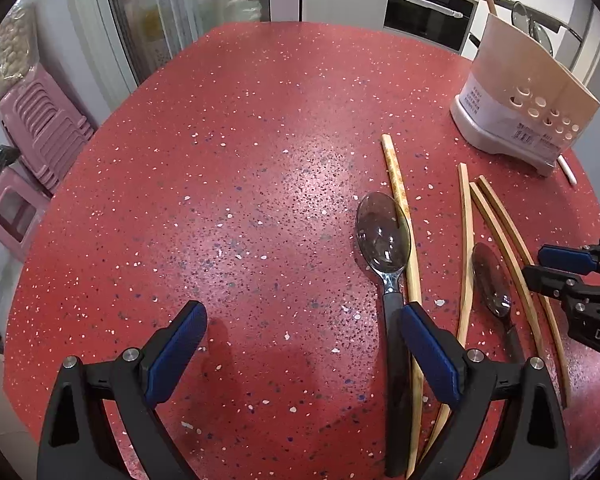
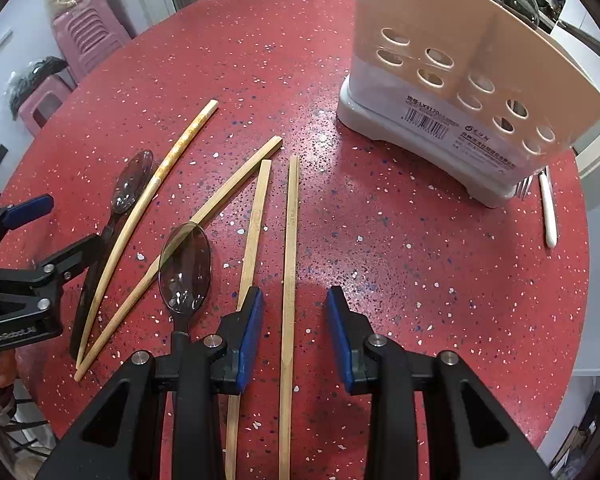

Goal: Organize utensils
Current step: 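Lower both open tools over a dark spoon and a bamboo chopstick, then grasp the dark spoon with the left tool while the right tool grasps a bamboo chopstick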

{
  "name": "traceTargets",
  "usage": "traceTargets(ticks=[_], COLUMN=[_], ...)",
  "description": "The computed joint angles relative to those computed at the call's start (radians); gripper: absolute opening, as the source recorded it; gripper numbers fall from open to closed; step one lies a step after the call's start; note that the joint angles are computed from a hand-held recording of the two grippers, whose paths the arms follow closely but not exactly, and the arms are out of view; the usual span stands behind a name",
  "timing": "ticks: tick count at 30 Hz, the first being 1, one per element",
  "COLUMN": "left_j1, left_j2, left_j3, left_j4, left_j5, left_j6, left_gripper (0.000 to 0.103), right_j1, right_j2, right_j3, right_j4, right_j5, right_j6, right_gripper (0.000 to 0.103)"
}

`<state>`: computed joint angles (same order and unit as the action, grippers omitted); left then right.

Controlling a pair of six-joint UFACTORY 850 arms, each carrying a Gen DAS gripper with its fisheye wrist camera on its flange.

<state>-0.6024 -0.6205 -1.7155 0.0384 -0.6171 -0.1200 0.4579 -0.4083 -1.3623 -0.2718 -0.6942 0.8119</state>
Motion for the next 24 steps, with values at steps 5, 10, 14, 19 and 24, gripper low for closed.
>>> traceTargets(ticks=[5, 10, 14, 19, 24], left_j1=[-0.011, -0.01, -0.024, -0.03, -0.037], left_j2=[-0.022, -0.048, -0.066, -0.089, -0.142], left_j3=[-0.029, -0.062, -0.094, -0.146, -0.249], left_j4=[0.04, 0.061, 0.083, -0.02, -0.077], left_j5=[-0.01, -0.038, -0.058, -0.111, -0.211], left_j6=[-0.029, -0.055, -0.046, 0.075, 0.174], left_gripper=[0.103, 0.103, 0.103, 0.096, 0.079], right_j1=[0.003, 0.006, 0.006, 0.0, -0.012], right_j2=[0.013, 0.017, 0.004, -0.016, -0.03], right_j3=[0.021, 0.026, 0.003, -0.031, -0.058], right_j4=[-0.008, -0.01, 0.005, 0.044, 0.087], right_j5=[0.012, 0.014, -0.012, -0.046, -0.069], right_j6=[0.008, 0.01, -0.015, -0.064, -0.108], right_gripper=[0.036, 0.036, 0.036, 0.036, 0.01])
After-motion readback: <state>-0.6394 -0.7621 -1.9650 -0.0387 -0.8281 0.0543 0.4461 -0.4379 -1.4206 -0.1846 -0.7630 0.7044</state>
